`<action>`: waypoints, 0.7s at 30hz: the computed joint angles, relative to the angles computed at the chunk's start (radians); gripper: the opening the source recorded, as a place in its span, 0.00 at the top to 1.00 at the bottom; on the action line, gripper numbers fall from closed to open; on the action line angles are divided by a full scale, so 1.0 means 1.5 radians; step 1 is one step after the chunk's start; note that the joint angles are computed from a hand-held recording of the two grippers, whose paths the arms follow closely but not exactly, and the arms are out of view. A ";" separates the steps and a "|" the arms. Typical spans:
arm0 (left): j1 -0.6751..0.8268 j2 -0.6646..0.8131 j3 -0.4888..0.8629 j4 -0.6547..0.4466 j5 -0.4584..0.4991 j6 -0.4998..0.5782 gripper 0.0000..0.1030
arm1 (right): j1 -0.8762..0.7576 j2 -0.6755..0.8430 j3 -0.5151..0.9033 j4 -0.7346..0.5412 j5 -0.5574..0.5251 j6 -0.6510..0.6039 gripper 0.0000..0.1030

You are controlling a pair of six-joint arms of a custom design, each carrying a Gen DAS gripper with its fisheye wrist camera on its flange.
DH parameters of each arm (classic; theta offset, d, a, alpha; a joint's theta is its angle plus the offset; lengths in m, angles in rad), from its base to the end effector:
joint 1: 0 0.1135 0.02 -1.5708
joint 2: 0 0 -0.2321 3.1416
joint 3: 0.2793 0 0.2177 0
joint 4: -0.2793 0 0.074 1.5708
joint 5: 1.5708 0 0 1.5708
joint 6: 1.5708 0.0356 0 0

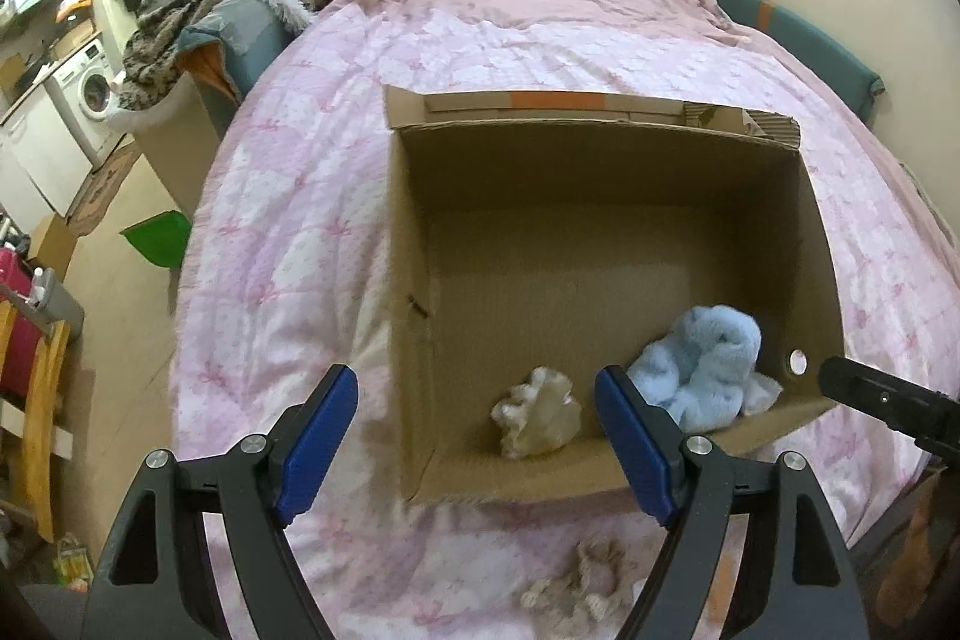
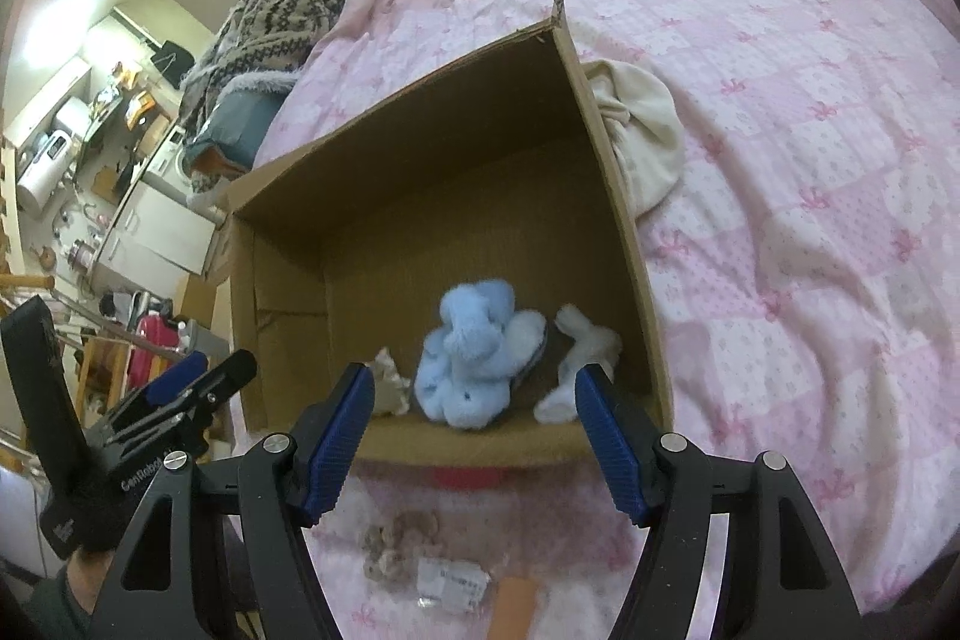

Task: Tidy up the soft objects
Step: 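Withdraw both tools from the box back toward the remaining items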

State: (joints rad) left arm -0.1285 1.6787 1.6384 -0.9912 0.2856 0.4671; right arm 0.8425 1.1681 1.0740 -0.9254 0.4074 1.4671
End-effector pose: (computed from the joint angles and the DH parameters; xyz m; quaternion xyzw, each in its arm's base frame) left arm 0.3082 -0.0499 0.3030 0.3162 0.9009 -0.0908 0.2830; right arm 0.1429 0.1391 0.2762 0.3419 0.8799 0.1651 0.2858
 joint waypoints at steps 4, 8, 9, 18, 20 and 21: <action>0.037 -0.004 0.011 -0.036 0.020 0.009 0.23 | 0.055 -0.001 0.004 -0.028 0.023 0.071 0.29; 0.065 -0.017 0.004 -0.064 0.031 0.027 0.23 | 0.104 0.000 0.011 -0.064 0.045 0.135 0.29; 0.071 -0.024 -0.001 -0.070 0.032 0.035 0.23 | 0.113 -0.003 0.010 -0.069 0.048 0.147 0.29; 0.117 -0.080 -0.055 -0.107 0.047 0.076 0.23 | 0.176 0.028 0.028 -0.097 0.055 0.222 0.29; 0.124 -0.092 -0.071 -0.108 0.046 0.083 0.23 | 0.187 0.040 0.034 -0.103 0.050 0.234 0.29; 0.126 -0.096 -0.077 -0.107 0.046 0.083 0.23 | 0.193 0.044 0.035 -0.105 0.047 0.241 0.29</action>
